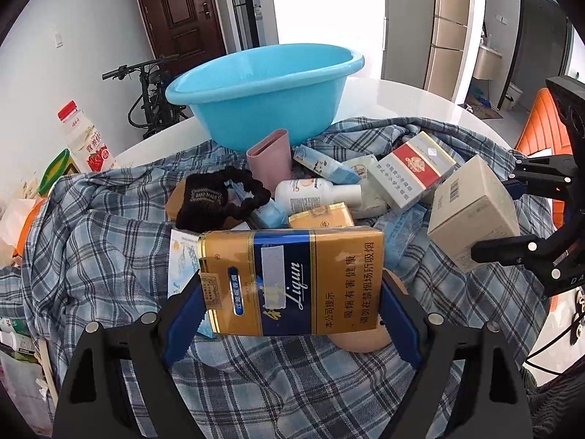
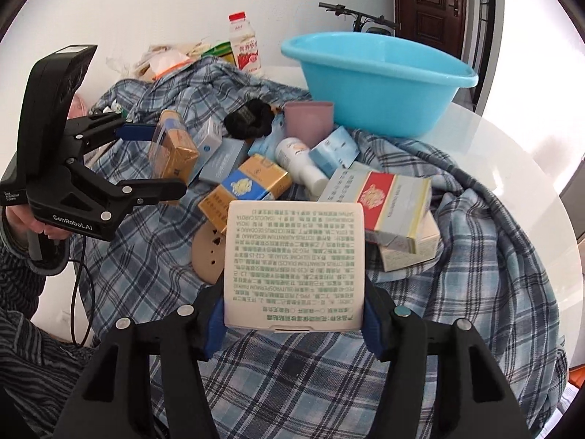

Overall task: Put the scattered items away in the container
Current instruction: 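Lift both held items and carry them over the blue basin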

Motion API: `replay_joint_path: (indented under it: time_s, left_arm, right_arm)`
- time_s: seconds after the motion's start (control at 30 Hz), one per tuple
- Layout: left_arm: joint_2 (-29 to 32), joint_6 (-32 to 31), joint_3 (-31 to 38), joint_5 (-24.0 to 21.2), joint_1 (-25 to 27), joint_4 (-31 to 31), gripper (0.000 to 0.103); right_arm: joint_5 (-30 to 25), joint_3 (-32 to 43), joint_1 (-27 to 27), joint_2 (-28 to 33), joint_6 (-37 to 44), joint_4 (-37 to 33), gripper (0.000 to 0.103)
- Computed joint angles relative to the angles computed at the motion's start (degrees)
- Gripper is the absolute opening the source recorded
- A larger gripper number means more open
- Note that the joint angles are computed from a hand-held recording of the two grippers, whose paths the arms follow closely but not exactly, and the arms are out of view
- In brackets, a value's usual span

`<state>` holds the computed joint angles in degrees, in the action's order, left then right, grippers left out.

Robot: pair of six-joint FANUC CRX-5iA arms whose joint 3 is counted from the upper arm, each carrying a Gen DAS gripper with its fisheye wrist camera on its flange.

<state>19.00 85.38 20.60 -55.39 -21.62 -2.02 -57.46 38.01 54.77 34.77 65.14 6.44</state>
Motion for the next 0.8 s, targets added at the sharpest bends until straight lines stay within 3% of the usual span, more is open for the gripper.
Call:
replay_joint_path:
  time_s: [0.37, 0.6, 0.8]
  left_arm:
    - [0.5, 1.0, 5.4, 3.9, 1.1, -0.2, 0.089]
    - [0.7, 1.4, 8.7, 9.6, 3.2, 2.7, 0.089]
    - [4.0, 9.1, 14.9, 11.7, 3.9, -0.6, 0.089]
  right_arm:
    - [1.9, 0.5, -1.5, -0.8, -3.9, 1.4, 0.059]
    - [9.2, -0.2, -1.5, -2.7, -11.6, 14.3, 0.059]
    - [12.5, 4.3, -2.8, -0.4, -16.4, 19.3, 0.059]
